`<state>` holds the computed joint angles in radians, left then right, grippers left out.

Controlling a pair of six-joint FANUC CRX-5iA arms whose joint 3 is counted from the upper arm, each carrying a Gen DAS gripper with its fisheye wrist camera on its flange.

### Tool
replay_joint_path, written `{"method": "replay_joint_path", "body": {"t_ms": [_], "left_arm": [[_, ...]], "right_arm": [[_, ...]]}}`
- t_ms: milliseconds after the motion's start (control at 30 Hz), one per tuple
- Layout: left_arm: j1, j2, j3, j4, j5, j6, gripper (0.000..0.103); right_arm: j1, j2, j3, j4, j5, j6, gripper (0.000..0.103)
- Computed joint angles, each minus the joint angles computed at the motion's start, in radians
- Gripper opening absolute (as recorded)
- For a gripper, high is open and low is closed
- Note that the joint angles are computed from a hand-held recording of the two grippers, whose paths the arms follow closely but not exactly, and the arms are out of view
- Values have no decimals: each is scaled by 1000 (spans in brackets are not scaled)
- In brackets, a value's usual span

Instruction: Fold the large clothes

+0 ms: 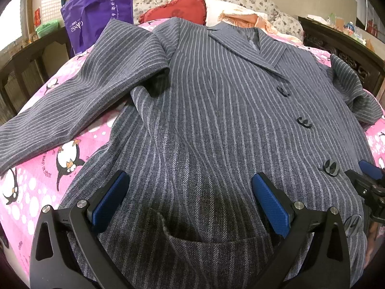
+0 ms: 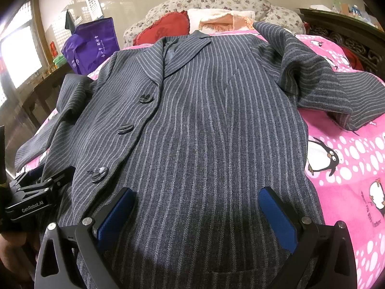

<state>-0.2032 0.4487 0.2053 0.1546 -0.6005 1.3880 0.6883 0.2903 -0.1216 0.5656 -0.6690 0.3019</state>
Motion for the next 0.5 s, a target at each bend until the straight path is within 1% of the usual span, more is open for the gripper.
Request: {"method": "replay_joint_path", "body": {"t_ms": [100,233,300,367,400,433,500], "left_arm": [[0,-1,-3,4,4,-1,103],[-1,-12,-18,-1,20,3,103],[7,-29,-50,43,42,-35,103],[28,-69,-135,176,106,-146,103],[44,-99,-191,271,146,-216,103],[55,-119,-230,341,175,-273,103],[83,-173,-345,577,263,-458,103]], "right_arm": [[0,-8,-15,13,15,-18,103],[7,2,-2,22,-14,-15,103],[8,2,-5,34,-16,-23,103],[7,-3,-15,42,-4,-34,103],[6,-6,-23,48,6,-43,103],[6,-9,-29,53,13,-50,103],[4,-13,-36,59,22,-60,103]]}}
